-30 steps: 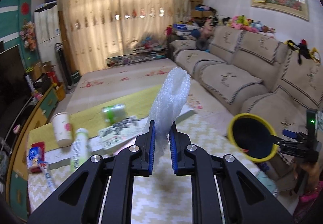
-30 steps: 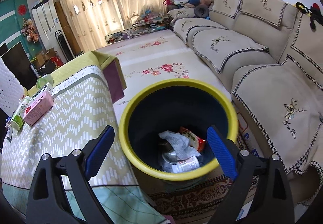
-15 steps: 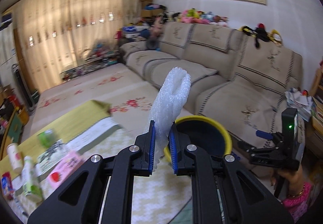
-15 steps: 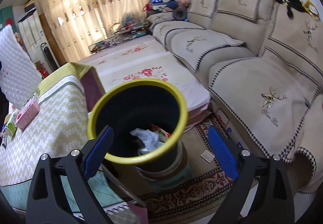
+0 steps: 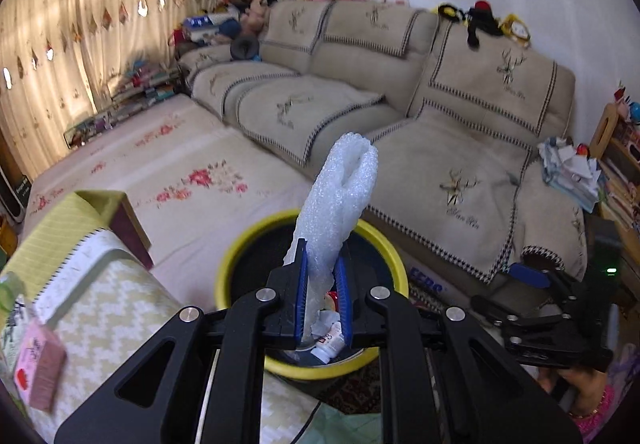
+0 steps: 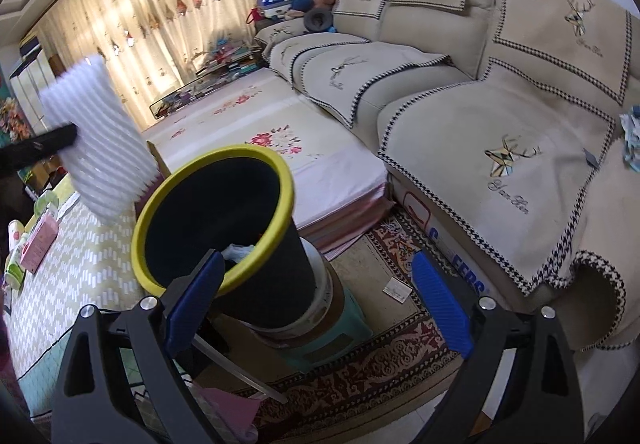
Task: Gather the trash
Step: 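Carry the bubble-wrap sleeve over the yellow bin and release it, then reach the right tool to the pink milk carton and grasp it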
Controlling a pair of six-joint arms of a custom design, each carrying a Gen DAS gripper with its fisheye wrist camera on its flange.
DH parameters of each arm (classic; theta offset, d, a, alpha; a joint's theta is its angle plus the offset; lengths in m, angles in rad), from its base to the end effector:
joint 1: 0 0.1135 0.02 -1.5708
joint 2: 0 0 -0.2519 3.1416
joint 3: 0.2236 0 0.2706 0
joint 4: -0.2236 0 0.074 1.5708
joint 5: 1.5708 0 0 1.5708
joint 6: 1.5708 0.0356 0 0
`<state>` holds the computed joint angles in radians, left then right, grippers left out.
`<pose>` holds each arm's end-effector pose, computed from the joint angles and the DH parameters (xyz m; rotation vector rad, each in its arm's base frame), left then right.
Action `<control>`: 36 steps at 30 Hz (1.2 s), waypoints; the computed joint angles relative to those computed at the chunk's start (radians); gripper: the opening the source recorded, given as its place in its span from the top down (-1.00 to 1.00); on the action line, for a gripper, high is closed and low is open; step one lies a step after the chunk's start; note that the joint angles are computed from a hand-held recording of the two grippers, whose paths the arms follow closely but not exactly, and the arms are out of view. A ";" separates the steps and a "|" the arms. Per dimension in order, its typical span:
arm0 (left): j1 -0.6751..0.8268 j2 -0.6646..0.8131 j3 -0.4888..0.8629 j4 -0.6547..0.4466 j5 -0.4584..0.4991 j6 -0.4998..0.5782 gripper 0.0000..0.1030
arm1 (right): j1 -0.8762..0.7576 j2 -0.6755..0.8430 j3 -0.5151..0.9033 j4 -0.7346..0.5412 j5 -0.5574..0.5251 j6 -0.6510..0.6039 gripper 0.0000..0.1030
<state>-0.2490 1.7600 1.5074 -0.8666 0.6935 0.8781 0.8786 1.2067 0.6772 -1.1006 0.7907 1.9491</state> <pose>0.3647 -0.1162 0.2618 1.4685 1.9463 -0.6623 0.1359 0.1243 0.1685 1.1786 2.0449 -0.2231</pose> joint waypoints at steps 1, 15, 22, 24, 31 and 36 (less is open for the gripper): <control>-0.017 0.002 -0.019 0.029 -0.017 -0.015 0.72 | 0.004 -0.008 -0.012 -0.001 -0.003 0.013 -0.75; -0.035 0.064 -0.056 0.151 -0.090 -0.099 -0.05 | -0.013 -0.058 -0.080 0.063 -0.020 -0.014 -0.75; 0.203 -0.022 -0.002 -0.012 0.089 0.033 -0.60 | -0.025 0.009 -0.008 0.101 -0.008 -0.094 -0.76; 0.284 -0.020 0.037 -0.059 0.139 0.071 -0.67 | -0.032 0.029 0.018 0.113 -0.006 -0.128 -0.76; 0.543 0.126 0.270 -0.272 0.242 0.182 -0.82 | -0.049 0.140 0.134 0.190 -0.004 -0.275 -0.78; 0.695 0.258 0.440 -0.338 0.275 0.212 -0.89 | -0.057 0.249 0.261 0.249 -0.008 -0.416 -0.78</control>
<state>0.4457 2.0178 1.9472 -1.2051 0.9682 1.0901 0.8211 1.4561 0.9382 -0.8516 0.7827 1.5331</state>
